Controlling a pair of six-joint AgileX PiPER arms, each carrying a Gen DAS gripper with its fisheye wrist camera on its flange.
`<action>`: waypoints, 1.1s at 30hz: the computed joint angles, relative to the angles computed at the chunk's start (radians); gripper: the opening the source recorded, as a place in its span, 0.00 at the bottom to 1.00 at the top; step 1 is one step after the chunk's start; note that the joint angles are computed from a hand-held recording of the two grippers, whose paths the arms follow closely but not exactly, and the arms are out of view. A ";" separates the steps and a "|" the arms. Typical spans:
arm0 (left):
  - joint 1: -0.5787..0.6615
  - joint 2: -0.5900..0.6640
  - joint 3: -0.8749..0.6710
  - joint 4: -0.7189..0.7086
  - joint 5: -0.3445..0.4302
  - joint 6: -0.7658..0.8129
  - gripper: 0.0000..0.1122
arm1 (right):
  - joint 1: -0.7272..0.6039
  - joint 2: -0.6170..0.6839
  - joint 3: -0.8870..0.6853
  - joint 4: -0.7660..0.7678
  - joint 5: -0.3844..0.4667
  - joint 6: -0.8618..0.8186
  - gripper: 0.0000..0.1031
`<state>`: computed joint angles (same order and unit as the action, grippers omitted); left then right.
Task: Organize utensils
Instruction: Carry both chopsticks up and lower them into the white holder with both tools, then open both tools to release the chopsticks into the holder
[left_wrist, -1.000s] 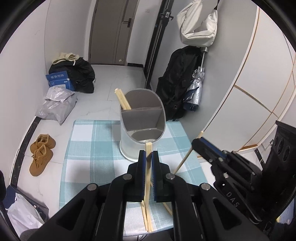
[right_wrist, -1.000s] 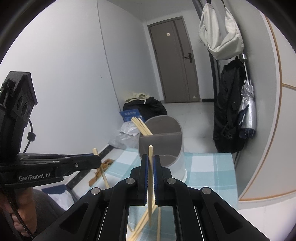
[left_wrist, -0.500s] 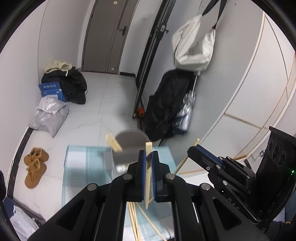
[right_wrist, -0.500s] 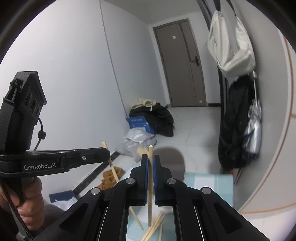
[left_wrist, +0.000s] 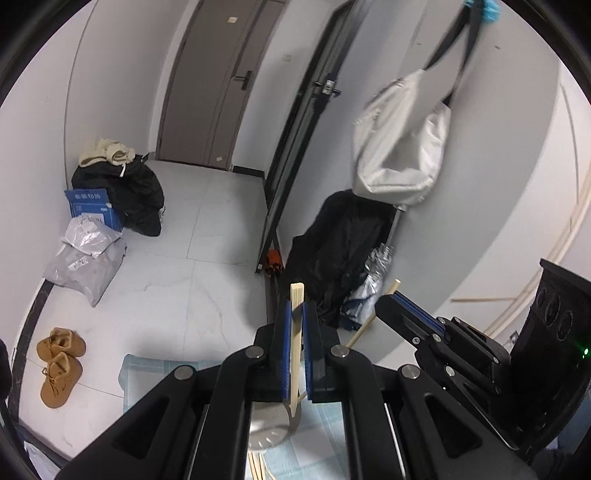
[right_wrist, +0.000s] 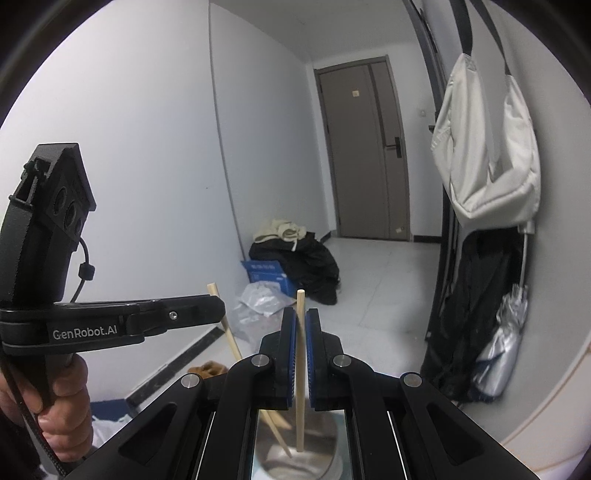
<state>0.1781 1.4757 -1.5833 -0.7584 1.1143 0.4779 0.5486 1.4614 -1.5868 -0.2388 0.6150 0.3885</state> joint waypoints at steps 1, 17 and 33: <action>0.006 0.022 -0.016 -0.009 0.007 0.011 0.01 | -0.016 0.022 -0.025 0.026 0.006 -0.026 0.04; 0.021 0.092 0.113 -0.026 -0.167 0.101 0.02 | -0.036 0.236 -0.144 0.050 0.024 -0.141 0.04; 0.036 0.112 0.195 -0.080 -0.129 0.186 0.02 | -0.066 0.247 -0.013 0.292 -0.024 -0.303 0.04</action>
